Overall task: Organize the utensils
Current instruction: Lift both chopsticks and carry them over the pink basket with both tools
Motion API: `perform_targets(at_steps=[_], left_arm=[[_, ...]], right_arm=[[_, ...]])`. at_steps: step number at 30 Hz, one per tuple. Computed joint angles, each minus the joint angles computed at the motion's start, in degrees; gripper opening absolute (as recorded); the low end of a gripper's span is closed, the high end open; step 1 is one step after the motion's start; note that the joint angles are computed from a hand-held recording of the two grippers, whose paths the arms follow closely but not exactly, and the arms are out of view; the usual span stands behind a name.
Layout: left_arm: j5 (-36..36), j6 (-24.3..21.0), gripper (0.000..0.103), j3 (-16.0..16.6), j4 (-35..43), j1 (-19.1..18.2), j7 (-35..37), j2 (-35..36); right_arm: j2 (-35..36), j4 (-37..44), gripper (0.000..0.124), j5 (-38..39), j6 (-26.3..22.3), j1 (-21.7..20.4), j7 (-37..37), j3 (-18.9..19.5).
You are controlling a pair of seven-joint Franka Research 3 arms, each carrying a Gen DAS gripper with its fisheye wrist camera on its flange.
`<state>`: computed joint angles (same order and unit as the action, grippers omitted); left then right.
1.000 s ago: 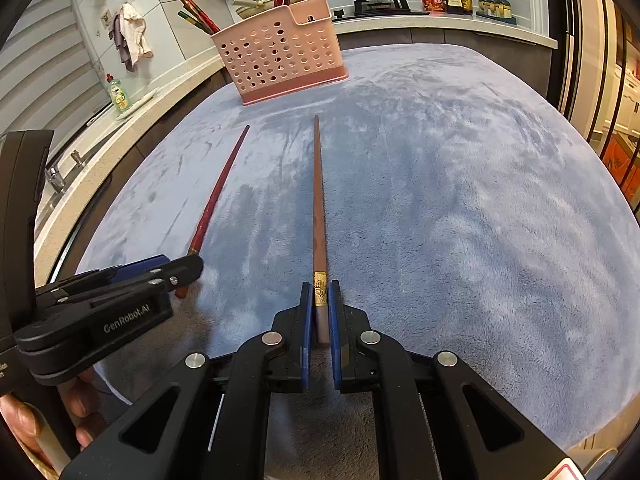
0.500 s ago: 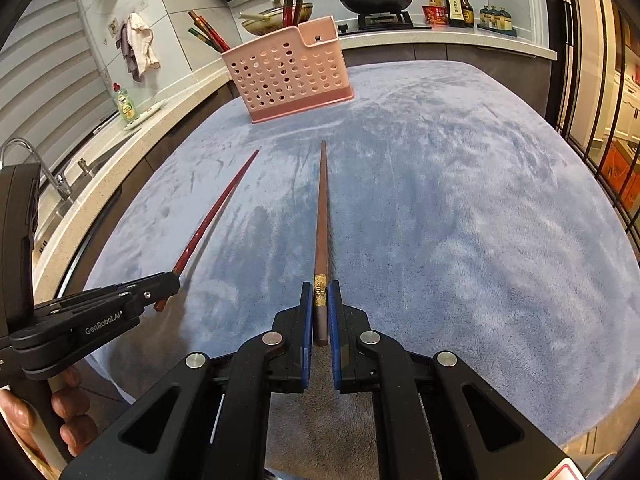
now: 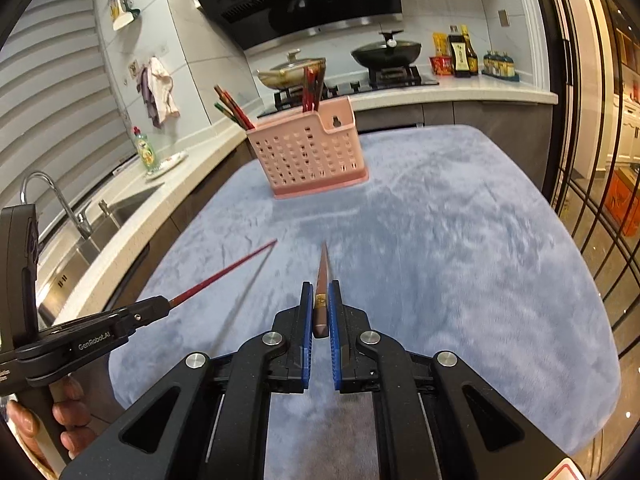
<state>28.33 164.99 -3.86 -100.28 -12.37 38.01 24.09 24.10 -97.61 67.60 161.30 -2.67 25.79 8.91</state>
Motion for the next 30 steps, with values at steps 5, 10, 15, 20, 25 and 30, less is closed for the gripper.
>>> perform_targets(at_steps=[5,10,15,20,25,30], left_arm=[[1.23,0.83,0.007,1.08,0.74,0.1,-0.82,-1.46],[3.17,0.41,0.007,2.12,3.66,0.16,-1.7,-1.32],[2.99,-0.97,0.007,1.83,8.22,1.03,-0.85,0.36],[1.27,-2.7,0.007,1.43,14.84,1.9,1.47,3.47],[-0.46,-4.58,0.007,1.48,22.68,2.15,3.72,7.07],[-0.98,-7.16,0.007,2.51,33.23,1.39,5.55,12.1]], right_arm=[[0.72,3.94,0.007,1.18,-0.76,-0.63,0.2,0.28],[1.96,7.88,0.007,2.36,-1.23,-1.29,0.1,0.82],[4.39,13.17,0.007,1.11,-2.53,-1.44,2.67,1.02],[7.4,18.78,0.007,-2.27,-4.24,-1.69,6.51,1.43],[11.64,26.9,0.007,-5.8,-5.74,-2.12,11.4,2.32],[20.12,42.42,0.007,-13.37,-8.34,-0.83,20.77,2.15]])
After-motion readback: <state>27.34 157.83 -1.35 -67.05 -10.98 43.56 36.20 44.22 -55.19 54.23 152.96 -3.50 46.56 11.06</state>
